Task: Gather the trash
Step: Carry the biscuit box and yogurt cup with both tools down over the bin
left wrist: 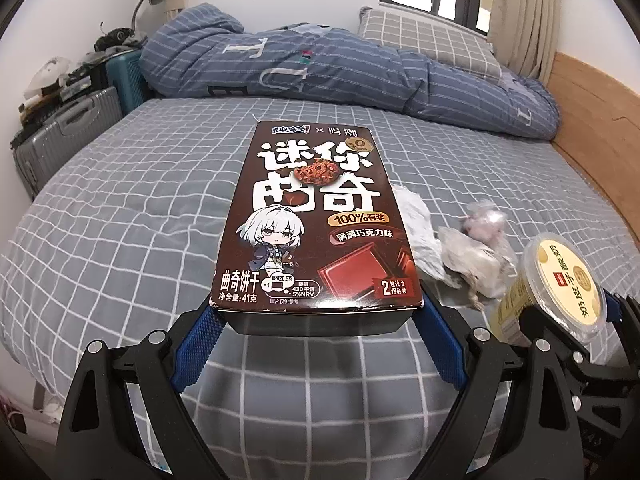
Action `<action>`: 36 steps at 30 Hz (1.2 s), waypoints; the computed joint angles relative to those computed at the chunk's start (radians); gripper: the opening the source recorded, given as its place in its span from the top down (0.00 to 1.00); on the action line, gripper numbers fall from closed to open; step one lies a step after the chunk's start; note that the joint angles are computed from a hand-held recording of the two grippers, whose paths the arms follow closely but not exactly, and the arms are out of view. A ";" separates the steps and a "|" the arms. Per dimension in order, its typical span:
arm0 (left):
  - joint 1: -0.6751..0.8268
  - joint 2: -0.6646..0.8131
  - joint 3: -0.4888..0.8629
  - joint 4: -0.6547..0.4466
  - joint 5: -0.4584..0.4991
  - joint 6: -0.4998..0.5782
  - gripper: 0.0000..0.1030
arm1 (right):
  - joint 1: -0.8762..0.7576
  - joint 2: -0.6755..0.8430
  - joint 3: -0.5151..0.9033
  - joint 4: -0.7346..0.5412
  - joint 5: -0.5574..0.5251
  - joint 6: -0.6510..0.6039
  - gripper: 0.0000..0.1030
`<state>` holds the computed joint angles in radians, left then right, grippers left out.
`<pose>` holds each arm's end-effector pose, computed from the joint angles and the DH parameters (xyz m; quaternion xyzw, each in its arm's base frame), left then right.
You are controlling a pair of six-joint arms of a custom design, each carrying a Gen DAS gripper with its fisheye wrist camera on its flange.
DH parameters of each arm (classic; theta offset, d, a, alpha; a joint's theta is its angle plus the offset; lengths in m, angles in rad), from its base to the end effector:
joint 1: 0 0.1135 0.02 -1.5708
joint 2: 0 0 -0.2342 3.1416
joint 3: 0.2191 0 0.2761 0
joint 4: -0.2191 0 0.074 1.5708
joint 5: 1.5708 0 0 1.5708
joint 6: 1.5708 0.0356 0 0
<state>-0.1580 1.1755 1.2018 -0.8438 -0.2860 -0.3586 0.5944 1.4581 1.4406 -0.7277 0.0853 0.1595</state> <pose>0.2698 -0.0328 0.3178 -0.1443 0.9105 0.0351 0.3858 0.2872 0.1905 0.3273 -0.1807 0.8973 0.1112 0.3870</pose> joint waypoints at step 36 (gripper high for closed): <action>-0.266 -0.316 -0.136 -0.235 -0.115 -0.233 0.15 | 0.001 -0.301 -0.164 -0.138 0.012 0.033 0.18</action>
